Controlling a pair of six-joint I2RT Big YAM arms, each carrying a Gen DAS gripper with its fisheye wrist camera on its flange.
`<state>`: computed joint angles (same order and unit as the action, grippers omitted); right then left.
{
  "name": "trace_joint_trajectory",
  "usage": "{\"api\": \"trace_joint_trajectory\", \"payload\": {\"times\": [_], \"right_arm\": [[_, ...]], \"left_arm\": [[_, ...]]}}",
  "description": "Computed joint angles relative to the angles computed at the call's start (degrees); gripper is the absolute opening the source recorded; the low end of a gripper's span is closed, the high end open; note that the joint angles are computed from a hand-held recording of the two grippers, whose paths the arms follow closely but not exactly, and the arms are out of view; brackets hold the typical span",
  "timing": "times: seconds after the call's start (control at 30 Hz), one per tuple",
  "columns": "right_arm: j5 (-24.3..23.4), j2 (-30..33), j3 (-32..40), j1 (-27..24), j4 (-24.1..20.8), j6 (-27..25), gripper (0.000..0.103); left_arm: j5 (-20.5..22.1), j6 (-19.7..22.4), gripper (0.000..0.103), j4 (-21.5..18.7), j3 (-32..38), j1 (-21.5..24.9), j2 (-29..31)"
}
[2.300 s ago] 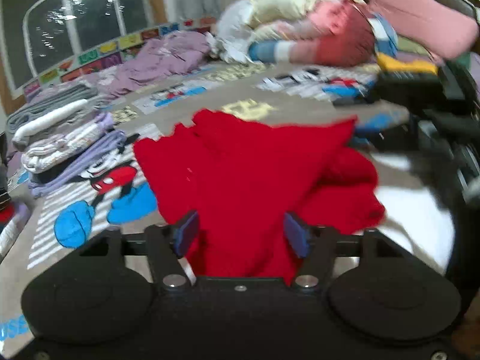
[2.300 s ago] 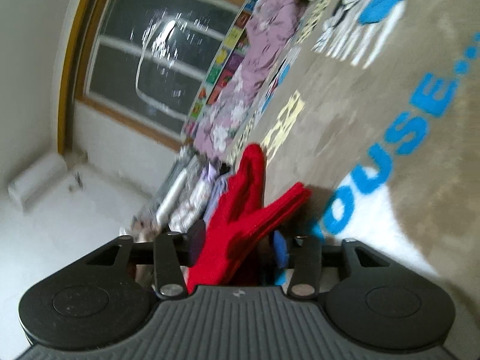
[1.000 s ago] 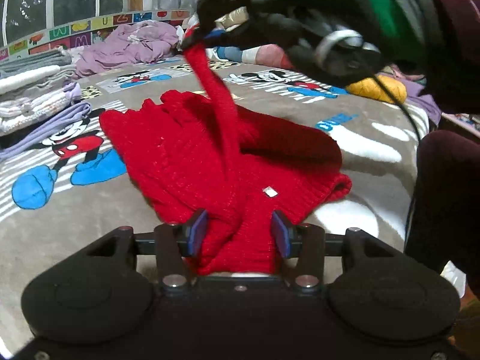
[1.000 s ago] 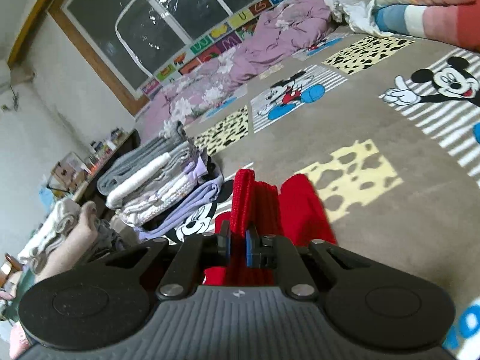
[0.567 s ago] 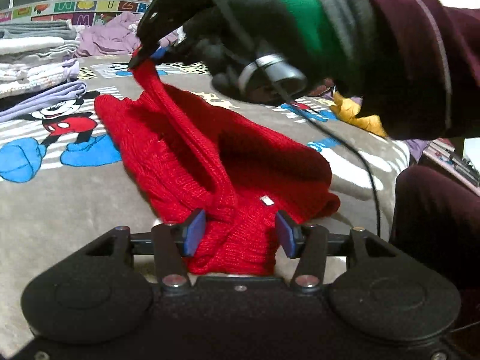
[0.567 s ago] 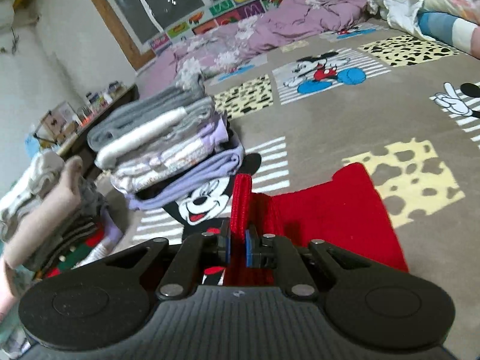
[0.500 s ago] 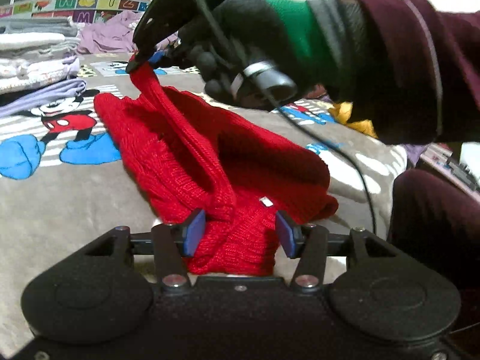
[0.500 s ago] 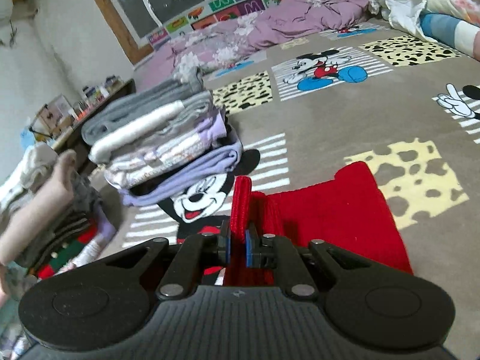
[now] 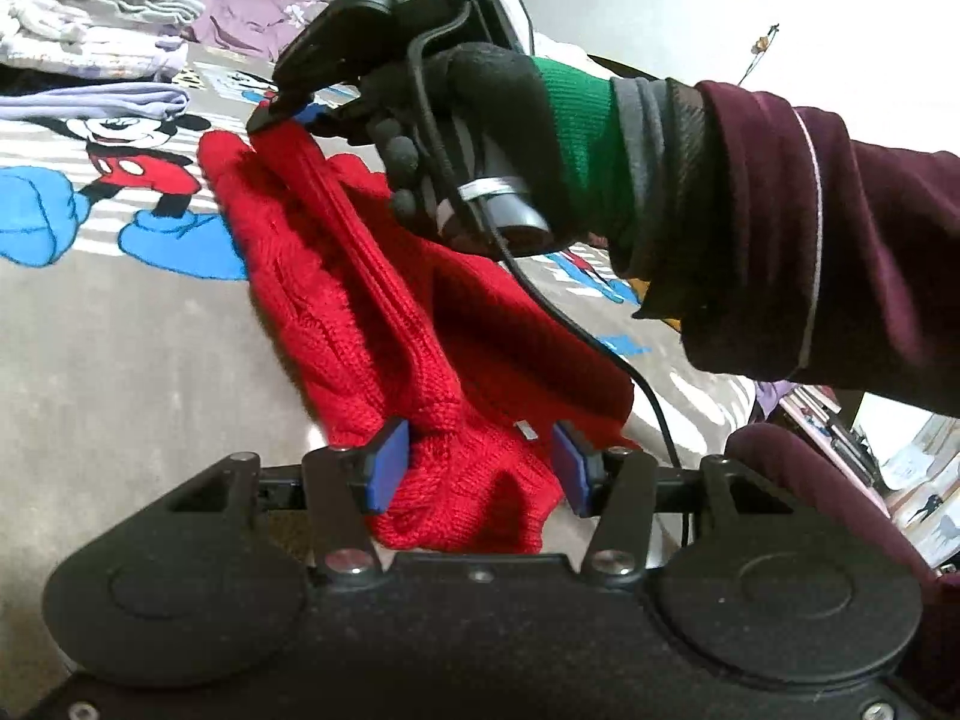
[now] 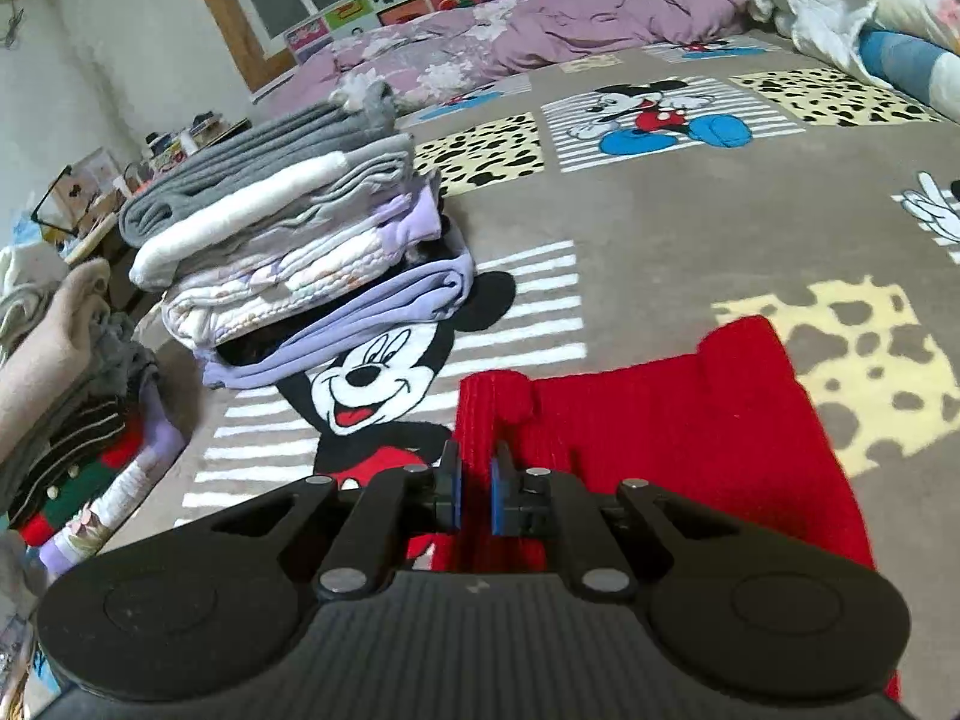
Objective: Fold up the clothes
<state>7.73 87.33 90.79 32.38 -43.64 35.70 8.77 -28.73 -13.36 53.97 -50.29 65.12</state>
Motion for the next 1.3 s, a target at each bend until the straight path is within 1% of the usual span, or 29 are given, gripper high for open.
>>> {"api": "trace_joint_trajectory", "payload": {"times": [0.1,0.13,0.2,0.23,0.27,0.3,0.37,0.4,0.43,0.5,0.57,0.63,0.7,0.73,0.77,0.83,0.9,0.97,1.03,1.1,1.13,1.2,1.3], "right_arm": [[-0.44,2.11,2.57,0.07,-2.82,-0.18,0.012],[-0.91,2.38,3.06,-0.05,-2.99,-0.24,0.015],[-1.14,1.49,2.39,-0.39,-0.78,0.11,0.021],[-1.30,0.58,1.62,-0.69,0.93,0.17,0.032],[-1.11,-0.33,1.01,-1.02,2.07,-0.21,0.040],[-0.86,-1.24,0.43,-1.39,2.96,-1.00,0.041],[-0.86,-2.24,0.04,-2.18,2.80,-2.79,0.041],[-2.16,-2.58,-0.21,-2.83,2.17,-3.50,0.042],[-4.35,-2.67,-0.36,-3.61,1.03,-4.07,0.041],[-7.02,-2.07,0.00,-4.56,-2.72,-5.66,0.041],[-9.17,-1.57,-0.48,-5.02,-5.09,-6.97,0.041],[-10.95,-1.54,-1.45,-5.03,-5.40,-7.42,0.041],[-12.72,-2.21,-3.26,-4.91,-3.56,-7.43,0.030],[-13.51,-2.55,-4.07,-4.89,-2.56,-7.22,0.018],[-13.74,-2.96,-4.81,-4.85,-1.52,-6.84,0.016],[-13.10,-4.23,-6.48,-4.70,1.20,-5.91,0.014],[-11.42,-5.77,-8.19,-4.71,4.61,-4.26,0.013],[-10.30,-7.36,-10.18,-5.14,8.42,-1.11,0.013],[-9.82,-7.68,-10.75,-5.50,8.97,-0.51,0.013],[-8.45,-6.97,-10.30,-5.25,7.65,-2.56,0.013],[-8.34,-6.25,-9.71,-5.17,6.45,-3.78,0.013],[-10.86,-5.52,-9.13,-5.46,5.55,-5.35,0.015],[-11.59,-6.45,-9.37,-5.58,7.26,-6.24,0.026]], "left_arm": [[0.98,-1.50,0.050,0.54,-0.43,0.71,-0.28],[1.32,-2.07,0.050,0.85,-0.67,0.96,-0.43],[1.89,-3.01,0.050,1.40,-1.08,1.37,-0.67],[2.07,-3.41,0.050,1.59,-1.21,1.56,-0.76],[2.13,-3.74,0.050,1.70,-1.30,1.66,-0.84],[2.08,-4.00,0.050,1.73,-1.37,1.68,-0.91],[1.81,-4.09,0.050,1.59,-1.33,1.57,-0.96],[1.59,-4.05,0.050,1.51,-1.29,1.46,-0.96],[1.34,-4.05,0.050,1.44,-1.25,1.34,-0.97],[0.34,-4.03,0.050,1.67,-1.17,1.05,-0.84],[-1.60,-3.55,0.049,1.51,-0.96,0.36,-0.73],[-4.08,-3.28,0.047,1.16,-0.60,-0.47,-0.54],[-5.56,-4.64,0.030,0.19,-0.04,-0.67,-0.02],[-5.55,-5.82,0.025,-0.16,0.06,-0.44,0.17],[-5.05,-7.28,0.021,-0.36,0.02,-0.01,0.28],[-2.60,-11.97,0.017,1.22,-1.08,1.44,0.05],[0.00,-16.35,0.016,3.19,-2.40,2.81,-0.24],[1.79,-19.89,0.016,4.86,-3.57,3.75,-0.49],[3.28,-23.28,0.016,6.00,-4.19,4.55,-0.52],[4.43,-25.34,0.016,6.33,-4.28,5.15,-0.41],[4.52,-25.71,0.016,5.97,-4.16,5.20,-0.47],[4.29,-25.61,0.016,4.82,-3.41,4.97,-0.57],[5.19,-24.43,0.017,4.14,-3.15,5.27,-1.19]]}}
